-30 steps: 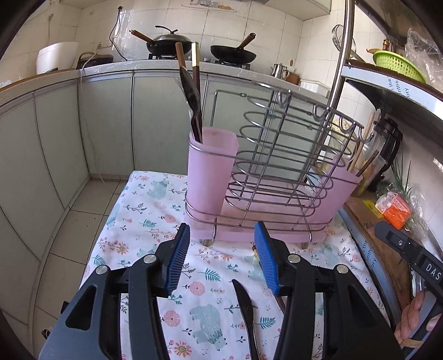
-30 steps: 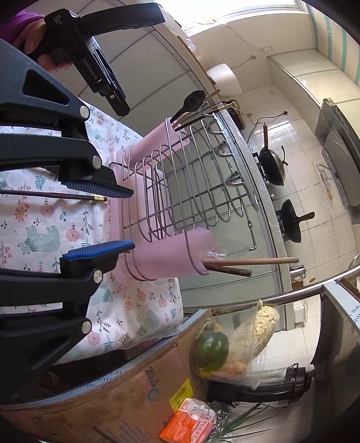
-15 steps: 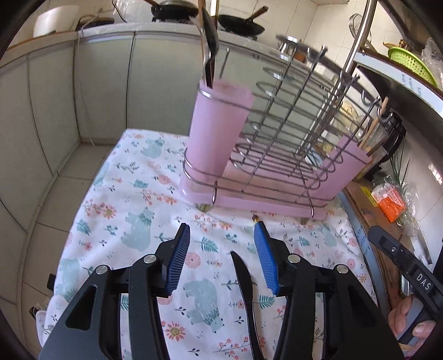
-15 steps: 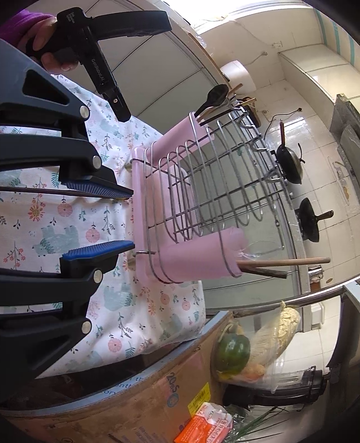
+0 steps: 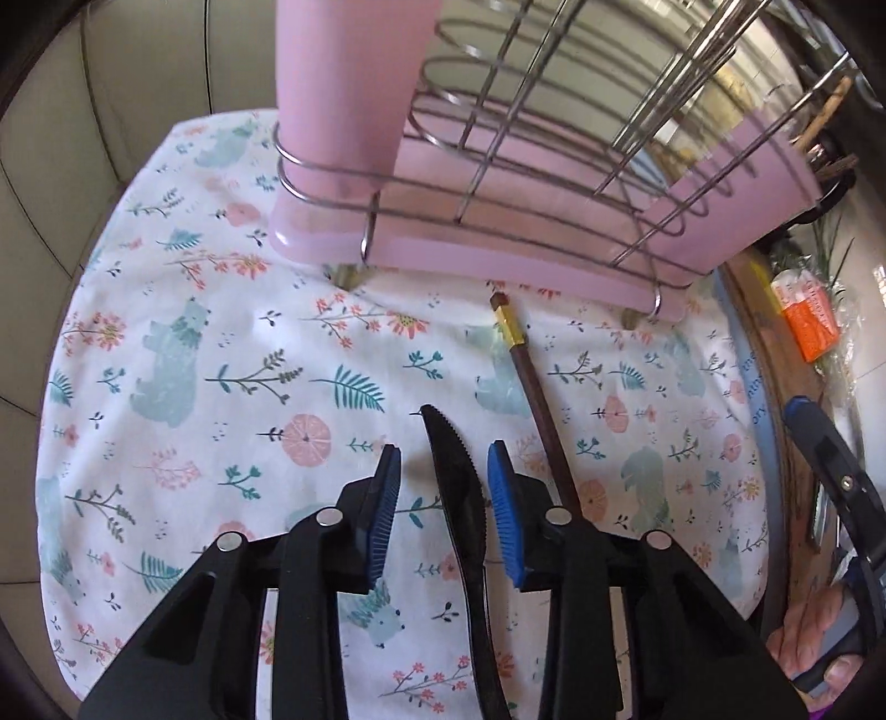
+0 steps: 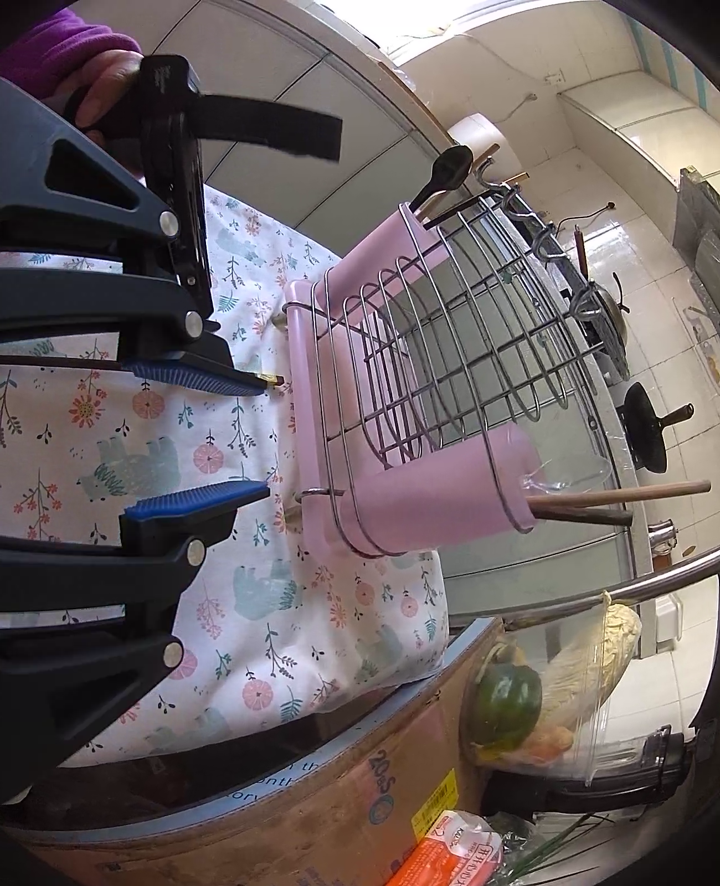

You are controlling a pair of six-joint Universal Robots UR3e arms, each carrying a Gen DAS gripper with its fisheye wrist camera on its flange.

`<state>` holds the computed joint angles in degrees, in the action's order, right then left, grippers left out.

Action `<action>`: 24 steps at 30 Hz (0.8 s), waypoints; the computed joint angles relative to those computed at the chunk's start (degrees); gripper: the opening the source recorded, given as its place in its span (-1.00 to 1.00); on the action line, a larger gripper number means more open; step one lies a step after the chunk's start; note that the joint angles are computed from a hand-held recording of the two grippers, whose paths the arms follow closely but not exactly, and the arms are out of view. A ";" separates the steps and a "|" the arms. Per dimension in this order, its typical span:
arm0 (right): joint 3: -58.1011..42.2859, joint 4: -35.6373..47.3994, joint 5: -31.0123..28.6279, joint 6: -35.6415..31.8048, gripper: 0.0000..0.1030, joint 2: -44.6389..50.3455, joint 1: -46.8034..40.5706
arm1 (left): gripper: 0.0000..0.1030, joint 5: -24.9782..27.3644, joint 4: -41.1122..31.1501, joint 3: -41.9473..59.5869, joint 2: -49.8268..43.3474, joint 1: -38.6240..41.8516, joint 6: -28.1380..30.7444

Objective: Organize utensils
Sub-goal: 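Grasp a black knife with the left tool while the right tool grasps a chopstick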

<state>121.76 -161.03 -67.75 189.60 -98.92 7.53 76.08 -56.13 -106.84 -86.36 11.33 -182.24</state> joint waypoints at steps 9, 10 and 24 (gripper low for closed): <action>0.58 0.85 2.74 -0.62 -0.40 0.82 -2.49 | -0.73 6.68 2.95 3.78 -6.04 -5.12 -2.04; 0.48 0.89 2.87 -0.71 -0.40 1.12 -2.53 | -0.75 5.99 3.10 3.45 -5.80 -4.76 -1.94; -13.60 8.40 6.98 0.92 -0.40 15.99 4.19 | -0.97 -7.69 1.98 -4.83 4.68 9.68 3.74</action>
<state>108.16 -152.63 -60.77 190.52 -82.94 11.73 68.39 -54.15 -111.67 -81.67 21.01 -178.50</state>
